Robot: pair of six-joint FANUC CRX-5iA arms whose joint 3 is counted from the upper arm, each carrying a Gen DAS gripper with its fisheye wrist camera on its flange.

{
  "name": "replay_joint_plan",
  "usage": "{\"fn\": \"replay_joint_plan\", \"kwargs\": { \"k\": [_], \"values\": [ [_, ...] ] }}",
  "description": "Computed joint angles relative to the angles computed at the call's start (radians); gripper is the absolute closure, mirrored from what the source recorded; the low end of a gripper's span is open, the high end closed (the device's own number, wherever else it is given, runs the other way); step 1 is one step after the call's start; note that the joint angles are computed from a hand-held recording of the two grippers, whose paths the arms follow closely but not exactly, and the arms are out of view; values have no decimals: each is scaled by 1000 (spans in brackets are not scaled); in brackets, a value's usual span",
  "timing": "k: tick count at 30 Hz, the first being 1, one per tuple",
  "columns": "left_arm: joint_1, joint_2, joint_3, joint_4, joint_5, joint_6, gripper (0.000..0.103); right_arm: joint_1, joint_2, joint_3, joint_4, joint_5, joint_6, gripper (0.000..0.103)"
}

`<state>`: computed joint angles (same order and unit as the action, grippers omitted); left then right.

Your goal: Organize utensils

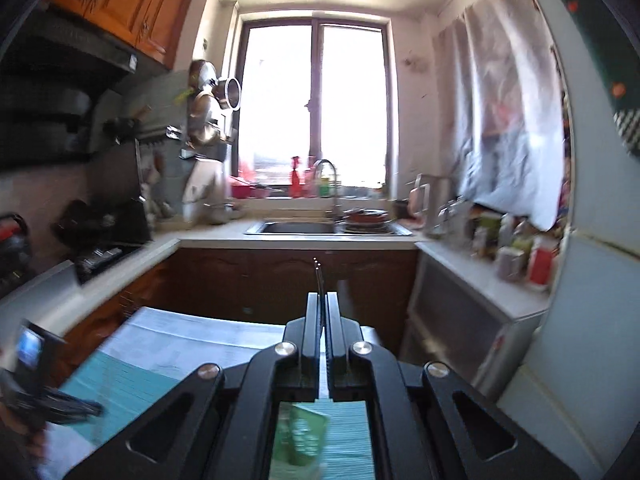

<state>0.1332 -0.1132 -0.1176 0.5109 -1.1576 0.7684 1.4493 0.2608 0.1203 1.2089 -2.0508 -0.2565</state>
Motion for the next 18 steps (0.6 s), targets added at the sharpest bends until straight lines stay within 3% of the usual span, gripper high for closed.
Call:
{"fn": "replay_joint_plan", "kwargs": {
  "k": [9, 18],
  "values": [
    [40, -61, -17, 197, -3, -79, 99, -52, 84, 3, -48, -65, 117, 102],
    [12, -69, 3, 267, -4, -92, 99, -75, 149, 4, -63, -36, 261, 101]
  ]
}}
